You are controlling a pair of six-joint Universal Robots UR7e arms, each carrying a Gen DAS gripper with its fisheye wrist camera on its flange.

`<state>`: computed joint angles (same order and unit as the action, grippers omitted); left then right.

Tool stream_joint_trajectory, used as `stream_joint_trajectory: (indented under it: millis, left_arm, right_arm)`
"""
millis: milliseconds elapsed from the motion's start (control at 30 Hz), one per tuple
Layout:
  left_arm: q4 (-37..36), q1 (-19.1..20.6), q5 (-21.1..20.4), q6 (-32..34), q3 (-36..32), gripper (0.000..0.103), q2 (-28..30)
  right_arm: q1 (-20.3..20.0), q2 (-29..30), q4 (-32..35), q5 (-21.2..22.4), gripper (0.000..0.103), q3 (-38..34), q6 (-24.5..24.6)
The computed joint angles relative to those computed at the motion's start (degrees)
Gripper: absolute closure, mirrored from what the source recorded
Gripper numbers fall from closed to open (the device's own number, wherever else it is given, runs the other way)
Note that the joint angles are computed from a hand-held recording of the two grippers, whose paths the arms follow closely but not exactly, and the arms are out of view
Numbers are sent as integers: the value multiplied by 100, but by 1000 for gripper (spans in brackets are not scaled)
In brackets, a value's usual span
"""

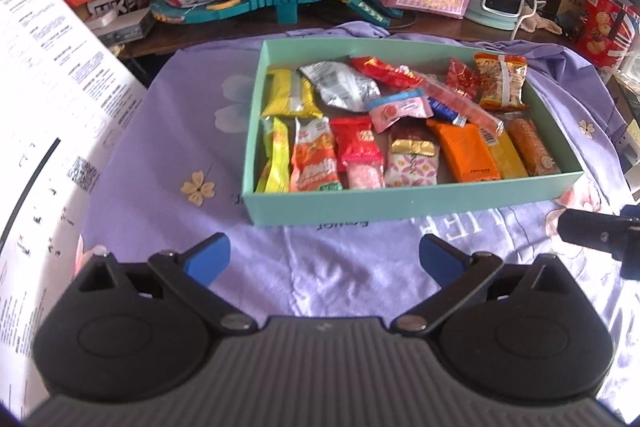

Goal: Organize snacks

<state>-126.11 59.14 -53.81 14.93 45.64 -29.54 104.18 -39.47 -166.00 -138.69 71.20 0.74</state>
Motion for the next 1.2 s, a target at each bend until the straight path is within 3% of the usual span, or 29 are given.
stream_joint_trajectory:
  millis: [433,1200]
  left_arm:
    - [-122,42,263,-74,242,0,-113]
    - [-225,40,335,-13,225,0,-129]
  right_arm:
    - [9,3,46,-243,0,102,200]
    - [30,77,197,-449,0,9,241]
